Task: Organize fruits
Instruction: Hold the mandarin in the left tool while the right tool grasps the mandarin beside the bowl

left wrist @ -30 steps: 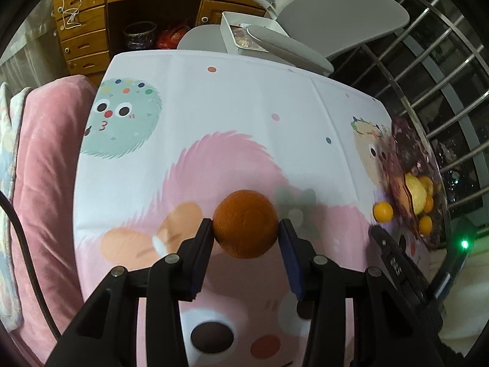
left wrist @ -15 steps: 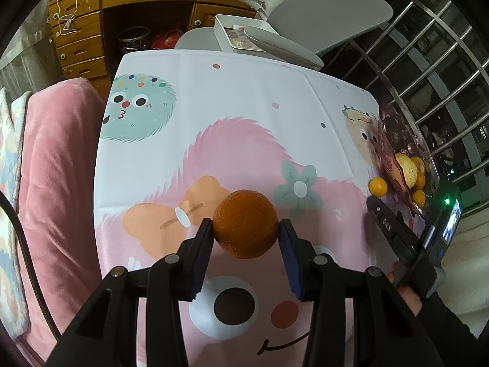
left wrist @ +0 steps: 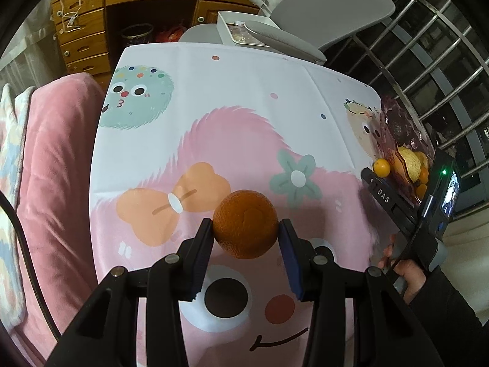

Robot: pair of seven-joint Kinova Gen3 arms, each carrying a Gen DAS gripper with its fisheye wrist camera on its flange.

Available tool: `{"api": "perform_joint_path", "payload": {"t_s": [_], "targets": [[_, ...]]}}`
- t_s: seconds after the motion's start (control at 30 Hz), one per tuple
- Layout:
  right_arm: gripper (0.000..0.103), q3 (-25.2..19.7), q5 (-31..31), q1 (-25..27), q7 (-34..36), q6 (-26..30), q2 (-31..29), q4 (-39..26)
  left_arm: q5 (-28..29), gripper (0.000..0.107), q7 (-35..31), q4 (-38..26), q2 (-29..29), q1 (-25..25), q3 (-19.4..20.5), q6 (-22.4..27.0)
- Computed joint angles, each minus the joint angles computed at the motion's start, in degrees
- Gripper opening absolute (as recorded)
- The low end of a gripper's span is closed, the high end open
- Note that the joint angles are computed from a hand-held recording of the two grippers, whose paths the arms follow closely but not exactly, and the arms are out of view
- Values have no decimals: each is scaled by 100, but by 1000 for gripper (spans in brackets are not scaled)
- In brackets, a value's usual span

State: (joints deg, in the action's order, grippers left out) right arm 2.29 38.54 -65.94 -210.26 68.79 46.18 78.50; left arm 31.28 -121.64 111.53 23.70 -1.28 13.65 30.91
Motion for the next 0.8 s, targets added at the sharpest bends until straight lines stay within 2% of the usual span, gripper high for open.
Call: {"api": "perform_joint_path", "payload": {"t_s": [0.37, 0.47, 0.67, 0.8], "targets": [[46, 114, 25, 19, -881, -1, -90, 247, -312, 42, 628, 15, -56, 394, -68, -140], [30, 98, 22, 15, -1087, 70, -117, 309, -396, 42, 759, 11, -70, 457, -76, -147], [29, -2, 232, 45, -1193, -167, -242, 567, -599, 42, 1053, 21, -147, 635, -131, -220], [29, -75, 463, 31, -1277, -640, -471, 924, -812, 42, 1423, -4, -227, 854, -206, -239]]}}
